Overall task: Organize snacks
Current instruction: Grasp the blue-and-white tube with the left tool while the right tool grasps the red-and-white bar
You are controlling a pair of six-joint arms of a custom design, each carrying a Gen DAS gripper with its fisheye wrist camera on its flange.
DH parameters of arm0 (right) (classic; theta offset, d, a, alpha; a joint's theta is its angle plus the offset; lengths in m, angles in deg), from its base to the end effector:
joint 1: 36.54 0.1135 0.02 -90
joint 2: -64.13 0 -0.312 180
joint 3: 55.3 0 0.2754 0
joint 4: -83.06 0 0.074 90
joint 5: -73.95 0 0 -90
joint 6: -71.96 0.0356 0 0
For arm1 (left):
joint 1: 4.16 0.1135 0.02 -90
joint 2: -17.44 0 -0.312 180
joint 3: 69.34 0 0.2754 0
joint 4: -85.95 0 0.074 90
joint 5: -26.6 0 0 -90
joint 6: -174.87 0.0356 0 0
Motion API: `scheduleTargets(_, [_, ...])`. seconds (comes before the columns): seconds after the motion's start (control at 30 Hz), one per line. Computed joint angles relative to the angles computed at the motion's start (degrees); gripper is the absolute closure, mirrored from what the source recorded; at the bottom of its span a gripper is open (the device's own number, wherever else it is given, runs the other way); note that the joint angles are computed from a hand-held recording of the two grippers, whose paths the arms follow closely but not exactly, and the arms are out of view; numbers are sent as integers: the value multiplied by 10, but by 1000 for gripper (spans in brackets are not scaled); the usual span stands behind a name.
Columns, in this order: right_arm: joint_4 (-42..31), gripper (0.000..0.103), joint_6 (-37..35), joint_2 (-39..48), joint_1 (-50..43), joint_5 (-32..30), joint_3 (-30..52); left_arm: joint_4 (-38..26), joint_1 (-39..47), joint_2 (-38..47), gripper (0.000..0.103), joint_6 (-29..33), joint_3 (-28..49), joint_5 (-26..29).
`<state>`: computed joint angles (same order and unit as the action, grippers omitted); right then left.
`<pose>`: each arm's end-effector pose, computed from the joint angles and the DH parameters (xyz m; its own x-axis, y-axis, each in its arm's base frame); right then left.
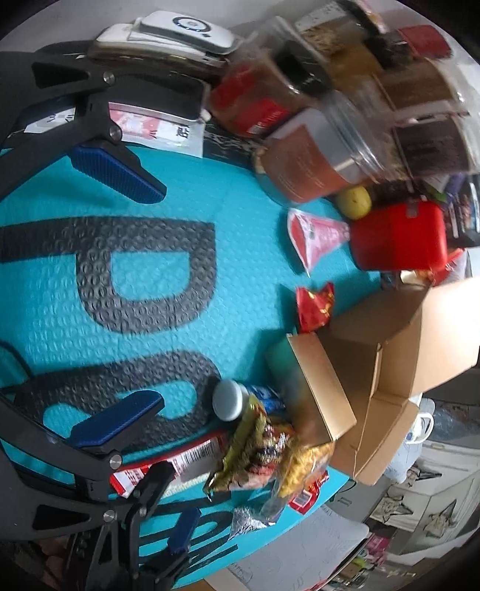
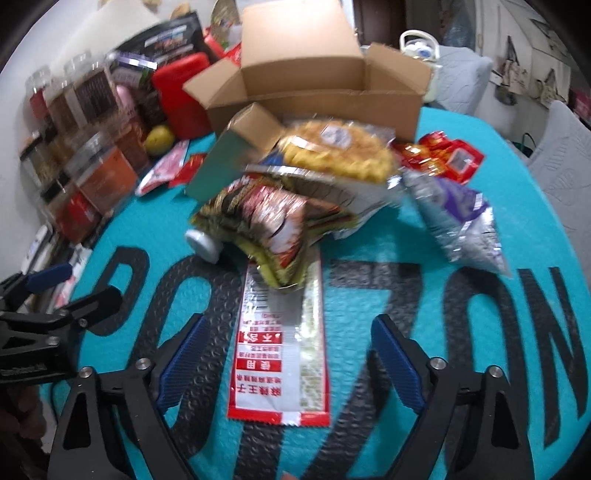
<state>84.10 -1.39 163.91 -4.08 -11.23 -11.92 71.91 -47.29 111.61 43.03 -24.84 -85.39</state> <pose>0.2443 0.1518 0.1015 -0.8068 -0.1748 -0.5644 -0.2749 0.9566 0.0966 0.2049 -0.1737 0.1188 -0.8296 -0.0704 -0.5539 -0.0544 0.9975 -0.0453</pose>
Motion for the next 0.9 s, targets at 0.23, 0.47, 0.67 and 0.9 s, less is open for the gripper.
scheduleTargets(0.23, [6, 26, 5, 40, 31, 56, 17, 19, 21, 2, 0, 8, -4, 14])
scheduleTargets(0.47, [30, 59, -28, 19, 18, 41, -9, 34, 26, 13, 0, 31, 16, 26])
scheduleTargets(0.67, [33, 60, -38, -34, -62, -56, -58, 43, 22, 65, 0, 56, 64, 48])
scheduleTargets(0.9, [26, 60, -53, -101, -124, -86, -109, 49, 21, 138, 18, 84, 127, 78])
